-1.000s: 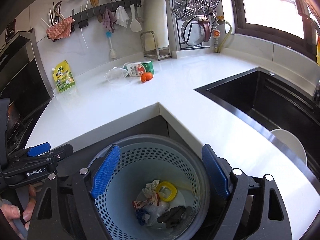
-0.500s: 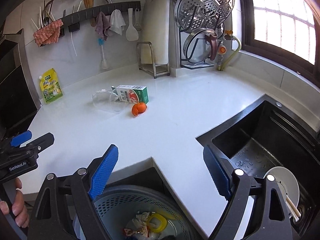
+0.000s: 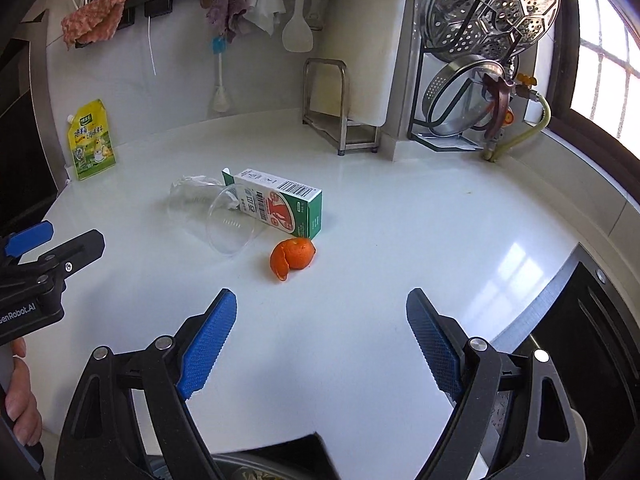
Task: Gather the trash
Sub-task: 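Move both tools back to the clear cup and orange peel on the counter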
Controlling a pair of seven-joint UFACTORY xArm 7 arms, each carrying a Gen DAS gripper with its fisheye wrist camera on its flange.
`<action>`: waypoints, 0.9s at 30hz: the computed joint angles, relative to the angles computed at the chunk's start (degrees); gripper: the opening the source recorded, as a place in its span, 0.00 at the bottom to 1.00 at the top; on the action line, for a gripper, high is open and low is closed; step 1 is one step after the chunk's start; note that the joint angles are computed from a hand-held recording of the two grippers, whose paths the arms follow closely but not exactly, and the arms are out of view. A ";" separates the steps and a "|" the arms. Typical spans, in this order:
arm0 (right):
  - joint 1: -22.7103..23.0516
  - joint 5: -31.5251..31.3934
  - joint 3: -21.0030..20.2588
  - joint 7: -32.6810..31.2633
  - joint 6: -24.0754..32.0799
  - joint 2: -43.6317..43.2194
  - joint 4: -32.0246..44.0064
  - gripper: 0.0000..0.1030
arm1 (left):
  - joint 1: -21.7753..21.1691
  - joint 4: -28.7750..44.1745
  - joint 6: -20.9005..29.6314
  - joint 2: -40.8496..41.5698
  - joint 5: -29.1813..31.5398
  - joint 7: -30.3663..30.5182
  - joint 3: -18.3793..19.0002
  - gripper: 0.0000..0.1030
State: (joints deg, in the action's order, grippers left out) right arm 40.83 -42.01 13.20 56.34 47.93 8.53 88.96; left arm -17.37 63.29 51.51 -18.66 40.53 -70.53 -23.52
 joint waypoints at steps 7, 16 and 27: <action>0.76 5.65 -2.24 -5.94 0.09 9.06 9.17 0.81 | 0.02 0.73 -2.19 3.15 0.79 -1.03 1.36 0.94; 2.22 11.89 -6.29 -9.94 1.24 16.28 17.57 0.80 | -0.69 1.83 -2.47 5.29 1.41 -1.40 3.09 0.94; 2.63 16.16 -7.72 -13.10 2.57 19.99 21.45 0.64 | -2.52 4.27 -0.95 8.03 1.89 -1.26 3.93 0.94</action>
State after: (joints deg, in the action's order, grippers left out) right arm 43.46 -25.85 5.48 43.23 50.50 28.52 110.41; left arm -19.89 67.56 50.55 -10.62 42.42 -71.80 -19.60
